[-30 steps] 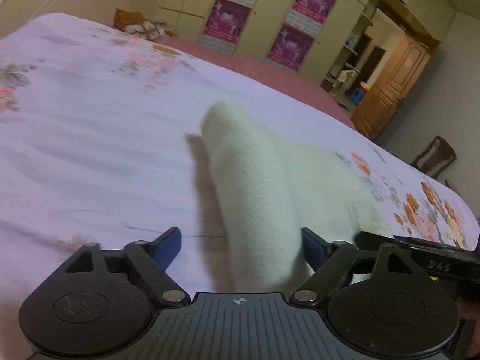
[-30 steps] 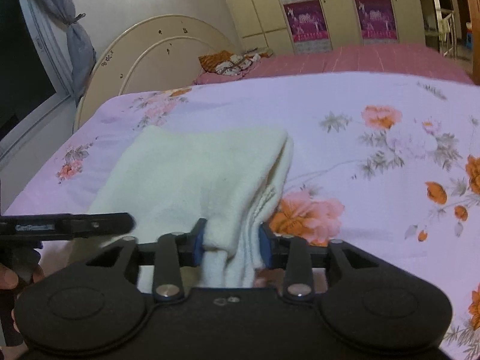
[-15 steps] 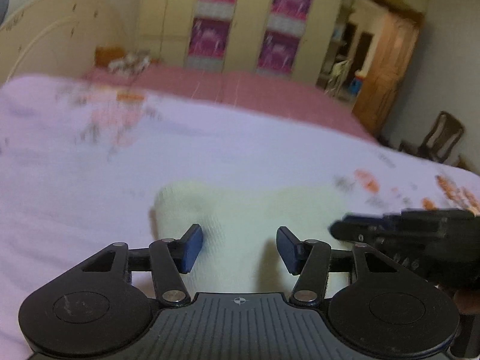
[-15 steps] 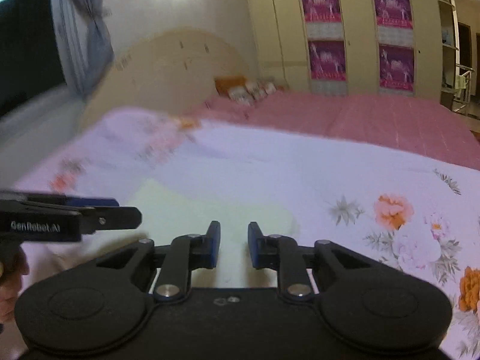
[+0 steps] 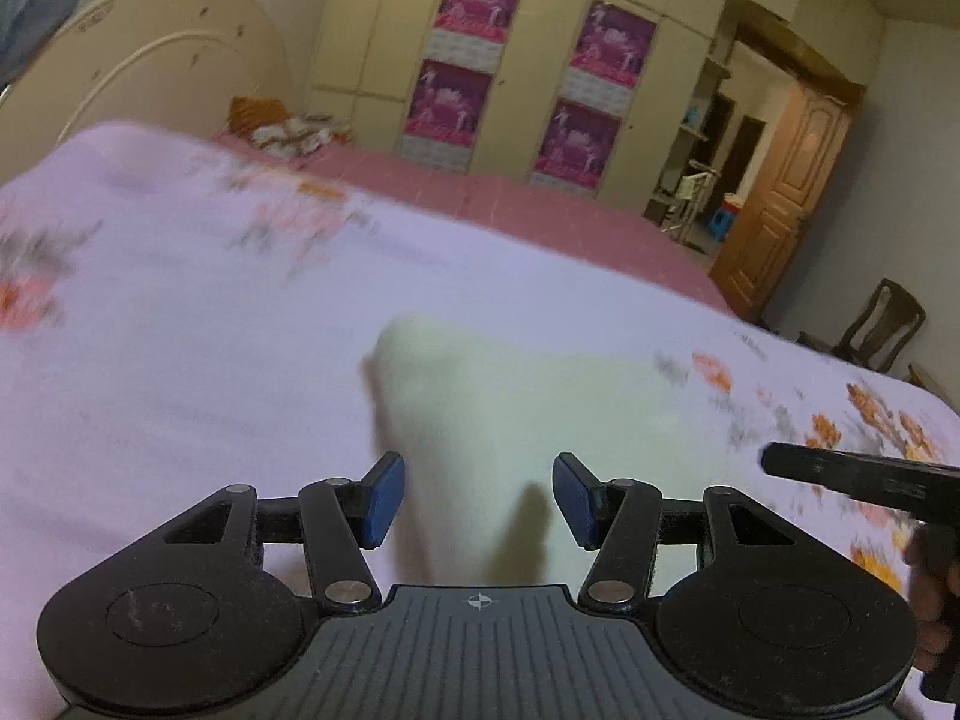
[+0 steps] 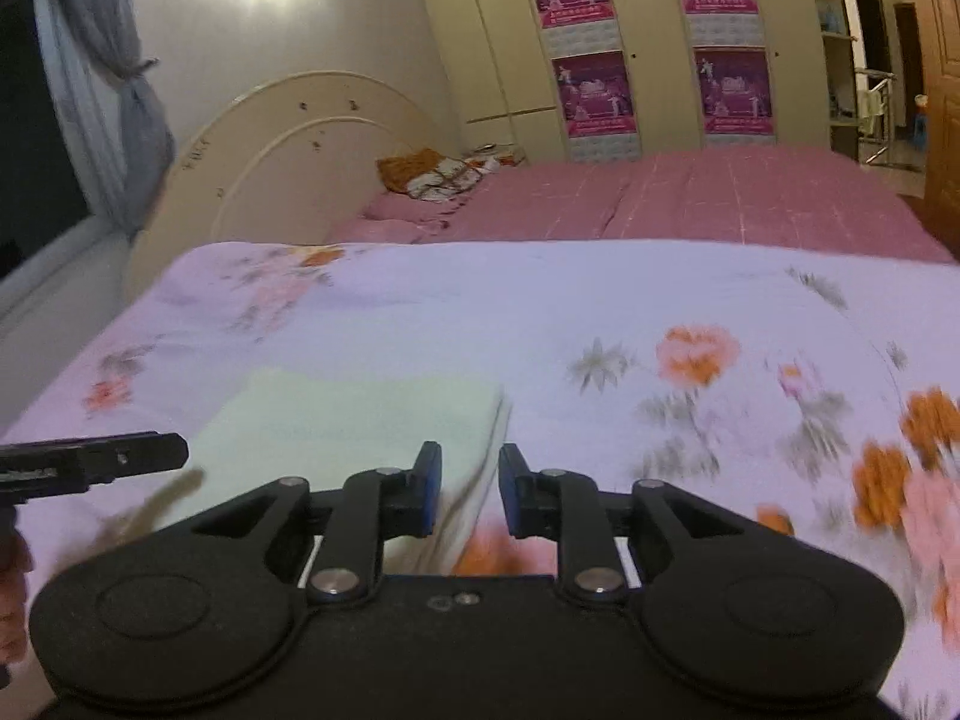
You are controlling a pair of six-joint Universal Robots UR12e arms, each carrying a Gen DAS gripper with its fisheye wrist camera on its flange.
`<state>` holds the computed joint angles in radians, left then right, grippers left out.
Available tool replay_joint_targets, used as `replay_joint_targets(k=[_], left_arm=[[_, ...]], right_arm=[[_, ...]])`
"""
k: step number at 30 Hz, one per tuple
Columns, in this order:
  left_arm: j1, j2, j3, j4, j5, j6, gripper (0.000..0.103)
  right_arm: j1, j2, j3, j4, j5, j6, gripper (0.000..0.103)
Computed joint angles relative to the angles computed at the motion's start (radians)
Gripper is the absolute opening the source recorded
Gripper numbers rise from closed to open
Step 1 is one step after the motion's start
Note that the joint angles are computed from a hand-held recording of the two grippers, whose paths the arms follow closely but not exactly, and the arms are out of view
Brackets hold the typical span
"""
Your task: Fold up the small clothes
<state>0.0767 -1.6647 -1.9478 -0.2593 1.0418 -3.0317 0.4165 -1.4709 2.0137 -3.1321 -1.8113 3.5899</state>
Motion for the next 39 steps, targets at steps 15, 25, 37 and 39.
replay_joint_targets(k=[15,25,37,39], left_arm=[[-0.013,0.019,-0.051,-0.019,0.027,-0.045,0.055],[-0.027,0.054,-0.068,-0.041,0.075,0.015,0.055],[0.023,0.162,-0.184,-0.046,0.077,0.029,0.055],[0.025,0.163,-0.189,-0.046,0.077,0.028,0.055]], right_arm=[[0.039,0.007,-0.023,0.106,0.005,-0.034,0.014],[0.048,-0.006,-0.029,0.158,-0.052,-0.005,0.021],[0.093,-0.083,0.051,0.172,0.052,-0.016,0.025],[0.096,-0.075,0.035,0.234,0.037,0.002,0.026]])
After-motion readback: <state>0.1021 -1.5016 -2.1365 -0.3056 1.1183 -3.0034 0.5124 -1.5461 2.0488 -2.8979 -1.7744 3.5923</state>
